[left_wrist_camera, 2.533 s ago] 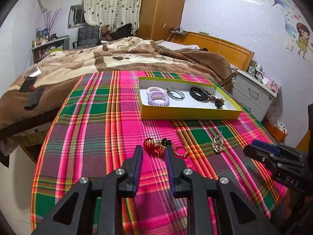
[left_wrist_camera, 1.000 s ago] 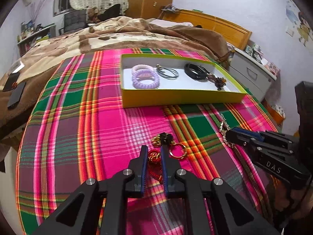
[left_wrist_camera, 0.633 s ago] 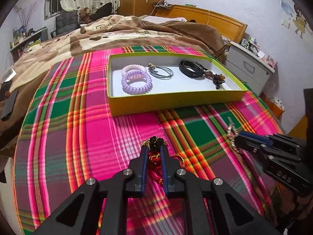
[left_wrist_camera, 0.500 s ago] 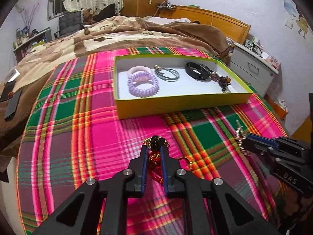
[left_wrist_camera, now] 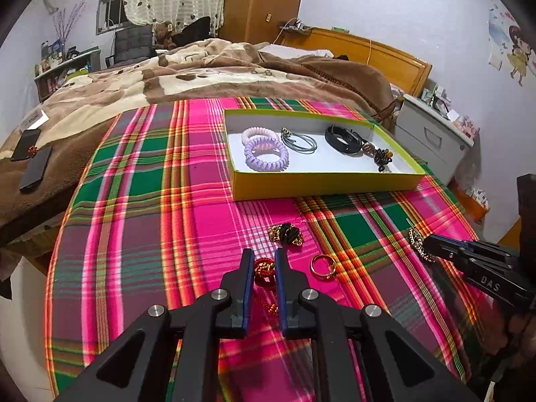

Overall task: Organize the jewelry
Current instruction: 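Grasp the red-gold bead cluster with the left gripper while the right grasps the silver chain keychain, then carry the bead cluster and chain keychain into the box lid and open both grippers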

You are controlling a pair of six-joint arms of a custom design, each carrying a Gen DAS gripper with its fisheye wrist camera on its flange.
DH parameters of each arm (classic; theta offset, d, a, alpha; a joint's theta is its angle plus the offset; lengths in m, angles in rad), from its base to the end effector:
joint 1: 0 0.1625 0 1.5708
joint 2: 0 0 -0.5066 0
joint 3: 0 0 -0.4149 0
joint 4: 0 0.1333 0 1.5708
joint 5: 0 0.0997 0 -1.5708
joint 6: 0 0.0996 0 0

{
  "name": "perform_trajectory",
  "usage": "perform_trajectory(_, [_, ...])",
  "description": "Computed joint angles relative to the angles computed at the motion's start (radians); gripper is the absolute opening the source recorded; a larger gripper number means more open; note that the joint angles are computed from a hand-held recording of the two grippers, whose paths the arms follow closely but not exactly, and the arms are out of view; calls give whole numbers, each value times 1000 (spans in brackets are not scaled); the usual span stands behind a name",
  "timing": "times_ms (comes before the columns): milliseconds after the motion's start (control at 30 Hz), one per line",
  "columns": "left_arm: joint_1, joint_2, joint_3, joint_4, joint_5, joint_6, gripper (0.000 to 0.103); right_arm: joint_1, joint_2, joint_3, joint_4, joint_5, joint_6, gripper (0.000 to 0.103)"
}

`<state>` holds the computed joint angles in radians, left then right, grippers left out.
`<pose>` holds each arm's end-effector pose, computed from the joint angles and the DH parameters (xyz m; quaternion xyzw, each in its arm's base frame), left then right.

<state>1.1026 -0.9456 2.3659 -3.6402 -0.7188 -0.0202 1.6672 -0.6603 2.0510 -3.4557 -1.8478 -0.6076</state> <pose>-0.0298 -0.5203 0.1711 0.0632 0.8708 -0.3765 0.3098 0.1641 -0.5946 0.0280 0.2994 -0.9131 0.2005 0.1908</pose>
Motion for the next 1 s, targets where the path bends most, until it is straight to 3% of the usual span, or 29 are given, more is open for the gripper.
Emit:
perform_trajectory(267, [-36, -20, 34, -19, 19, -22, 12, -6, -20, 29, -23, 22, -9, 4])
perform_trajectory(500, [-75, -37, 43, -38, -10, -13, 12, -8, -44, 49, -41, 49, -7, 4])
perform_trajectory(667, [-82, -47, 23, -42, -54, 3, 12, -4, -58, 53, -48, 65, -10, 4])
perform_trajectory(1000, [-77, -28, -65, 7, -49, 83, 12, 16, -60, 18, -41, 78, -32, 4])
